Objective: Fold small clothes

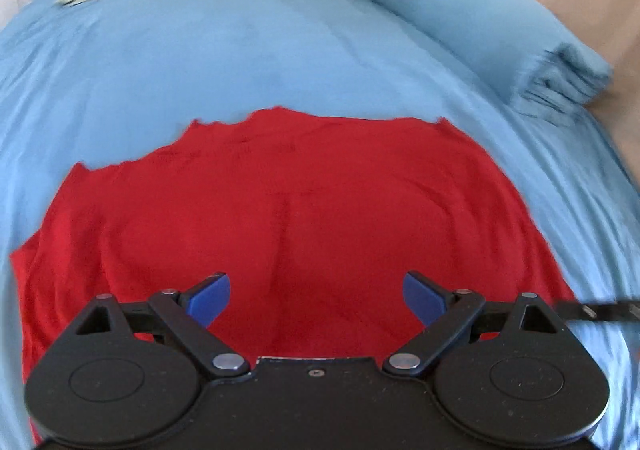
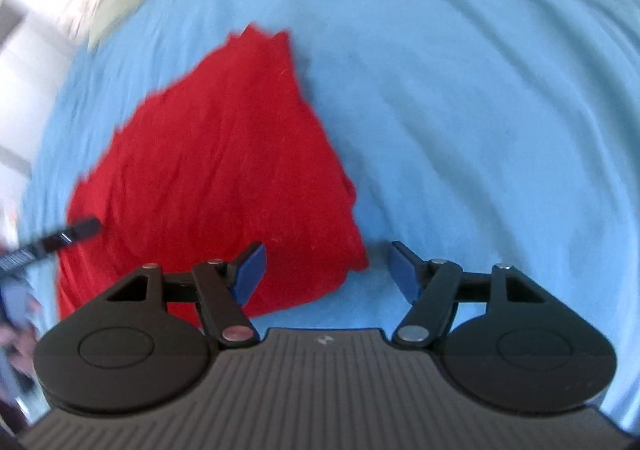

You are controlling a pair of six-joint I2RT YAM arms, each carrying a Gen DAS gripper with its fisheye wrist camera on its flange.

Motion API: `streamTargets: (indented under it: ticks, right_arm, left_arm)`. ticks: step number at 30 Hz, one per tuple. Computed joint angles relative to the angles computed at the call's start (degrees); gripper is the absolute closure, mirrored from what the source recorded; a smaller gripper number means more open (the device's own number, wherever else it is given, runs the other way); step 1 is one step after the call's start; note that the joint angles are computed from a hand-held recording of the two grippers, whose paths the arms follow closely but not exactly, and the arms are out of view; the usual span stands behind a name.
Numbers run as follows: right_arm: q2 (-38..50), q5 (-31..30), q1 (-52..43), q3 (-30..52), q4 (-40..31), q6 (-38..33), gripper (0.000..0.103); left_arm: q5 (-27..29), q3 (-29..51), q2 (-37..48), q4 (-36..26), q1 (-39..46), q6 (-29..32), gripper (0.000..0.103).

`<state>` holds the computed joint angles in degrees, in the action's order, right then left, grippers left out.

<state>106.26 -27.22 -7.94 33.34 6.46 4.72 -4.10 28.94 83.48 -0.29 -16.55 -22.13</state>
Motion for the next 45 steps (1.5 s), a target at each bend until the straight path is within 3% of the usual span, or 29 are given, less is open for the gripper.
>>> streamTargets:
  ticks: [2, 7, 11, 15, 17, 19, 21, 27, 32, 40, 45]
  right_arm:
    - [-0.92, -2.08, -0.86, -3.61, 3.59, 4.79, 0.02]
    - [-0.93, 0.52, 4.1, -11.35, 17.15, 14.88, 0.021]
    - [4.98, 1.15, 5.94, -8.66, 25.6, 21.13, 0.025]
    - [9.54, 0.47, 6.85, -4.18, 28.07, 25.5, 0.032]
    - [10.77, 1.43, 7.68, -3.04, 28.73, 27.35, 0.041]
    - [11.5, 1.27, 8.21, -1.58, 27.9, 27.9, 0.075]
    - [10.05, 1.35, 8.89, -1.59, 27.43, 28.43, 0.075]
    - [-0.82, -0.75, 14.42, -1.84, 25.65, 28.96, 0.076]
    - [-2.26, -4.41, 24.86, 5.51, 24.0, 30.58, 0.076]
    - [11.28, -8.1, 45.13, 21.65, 20.69, 28.22, 0.076]
    - [21.09, -3.64, 52.48, 30.11, 11.4, 20.21, 0.076]
  left_arm:
    - [-1.72, 0.56, 2.52, 1.07, -0.5, -2.41, 0.007]
    - [-4.77, 2.07, 6.46, 1.75, -1.75, -3.99, 0.008]
    - [-7.13, 2.46, 6.99, 3.13, -0.71, -6.02, 0.008]
    - [-6.5, 4.36, 11.11, 4.33, 2.75, -7.61, 0.008]
    - [-6.71, 6.32, 14.95, 3.82, 3.32, -6.85, 0.007]
    - [-8.38, 7.51, 16.69, 3.57, 2.21, -4.56, 0.005]
    - [-8.79, 8.8, 16.42, 1.08, 1.88, -3.93, 0.005]
    - [-4.94, 4.52, 6.09, -3.62, 7.96, -4.85, 0.009]
    - [-2.96, -0.5, -6.45, -10.09, 17.44, 1.16, 0.009]
    - [0.7, -10.7, -27.24, -18.89, 38.64, 14.7, 0.009]
    - [4.12, -15.95, -33.71, -22.14, 49.95, 23.38, 0.009]
